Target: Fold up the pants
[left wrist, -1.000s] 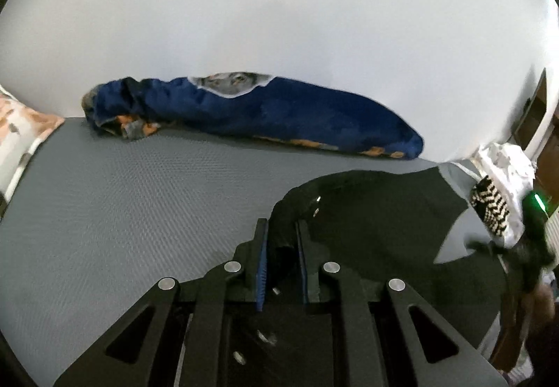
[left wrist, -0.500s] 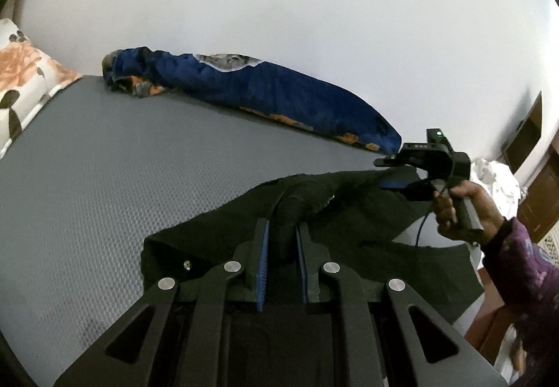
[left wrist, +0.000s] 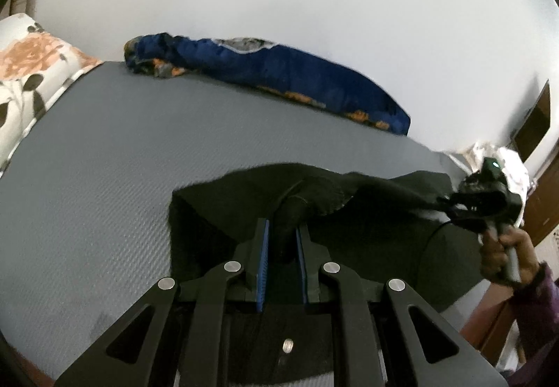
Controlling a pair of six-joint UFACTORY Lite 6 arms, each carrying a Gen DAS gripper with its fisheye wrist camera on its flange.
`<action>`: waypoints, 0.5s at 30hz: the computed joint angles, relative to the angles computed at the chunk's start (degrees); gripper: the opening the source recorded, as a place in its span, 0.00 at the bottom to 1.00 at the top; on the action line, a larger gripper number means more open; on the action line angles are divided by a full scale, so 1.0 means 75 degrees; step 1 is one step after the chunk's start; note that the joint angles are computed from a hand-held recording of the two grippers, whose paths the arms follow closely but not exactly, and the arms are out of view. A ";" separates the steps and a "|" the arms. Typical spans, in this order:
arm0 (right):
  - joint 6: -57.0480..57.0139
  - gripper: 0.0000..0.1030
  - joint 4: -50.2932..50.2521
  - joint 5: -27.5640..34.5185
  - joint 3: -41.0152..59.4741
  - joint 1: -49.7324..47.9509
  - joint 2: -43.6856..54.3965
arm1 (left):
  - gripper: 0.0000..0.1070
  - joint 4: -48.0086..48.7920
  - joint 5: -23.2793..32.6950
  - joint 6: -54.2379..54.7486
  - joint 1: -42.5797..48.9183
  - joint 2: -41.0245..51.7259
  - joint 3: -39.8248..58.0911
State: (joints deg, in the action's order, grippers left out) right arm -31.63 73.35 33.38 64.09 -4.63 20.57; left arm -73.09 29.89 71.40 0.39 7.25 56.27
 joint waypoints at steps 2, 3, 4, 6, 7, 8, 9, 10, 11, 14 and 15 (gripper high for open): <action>-0.0568 0.08 0.0587 -0.0035 -0.1266 -0.0016 -0.0908 | 0.14 0.0108 -0.0020 0.0024 0.0105 -0.0420 -0.0578; -0.0744 0.08 0.0801 -0.0089 -0.1682 0.0033 -0.1198 | 0.14 0.0138 -0.0023 0.0055 0.0167 -0.0594 -0.0839; -0.0891 0.08 0.1001 -0.0151 -0.2186 0.0096 -0.1579 | 0.14 0.0161 -0.0023 0.0101 0.0224 -0.0741 -0.1071; -0.1257 0.08 0.1528 -0.0328 -0.3143 0.0276 -0.2314 | 0.14 0.0276 -0.0103 0.0103 0.0269 -0.1030 -0.1496; -0.1393 0.08 0.1678 -0.0324 -0.3453 0.0281 -0.2531 | 0.14 0.0369 -0.0195 0.0109 0.0279 -0.1217 -0.1783; -0.1544 0.08 0.1903 -0.0332 -0.3836 0.0342 -0.2780 | 0.14 0.0415 -0.0230 0.0108 0.0289 -0.1307 -0.1932; -0.1683 0.08 0.2081 -0.0331 -0.4125 0.0365 -0.2946 | 0.14 0.0458 -0.0247 0.0121 0.0327 -0.1392 -0.2114; -0.1807 0.08 0.2243 -0.0333 -0.4316 0.0383 -0.3025 | 0.14 0.0513 -0.0270 0.0124 0.0358 -0.1479 -0.2333; -0.1982 0.08 0.2467 -0.0309 -0.4539 0.0394 -0.3072 | 0.14 0.0542 -0.0332 0.0116 0.0327 -0.1520 -0.2448; -0.2520 0.08 0.3083 -0.0177 -0.5117 0.0368 -0.3178 | 0.14 0.0679 -0.0607 0.0128 0.0221 -0.1737 -0.2909; -0.2607 0.08 0.3196 -0.0177 -0.5215 0.0386 -0.3201 | 0.14 0.0702 -0.0676 0.0112 0.0186 -0.1803 -0.3038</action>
State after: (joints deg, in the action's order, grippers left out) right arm -51.18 97.32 32.05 24.98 -1.74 -3.44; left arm -67.83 24.82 72.24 1.79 -6.27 33.48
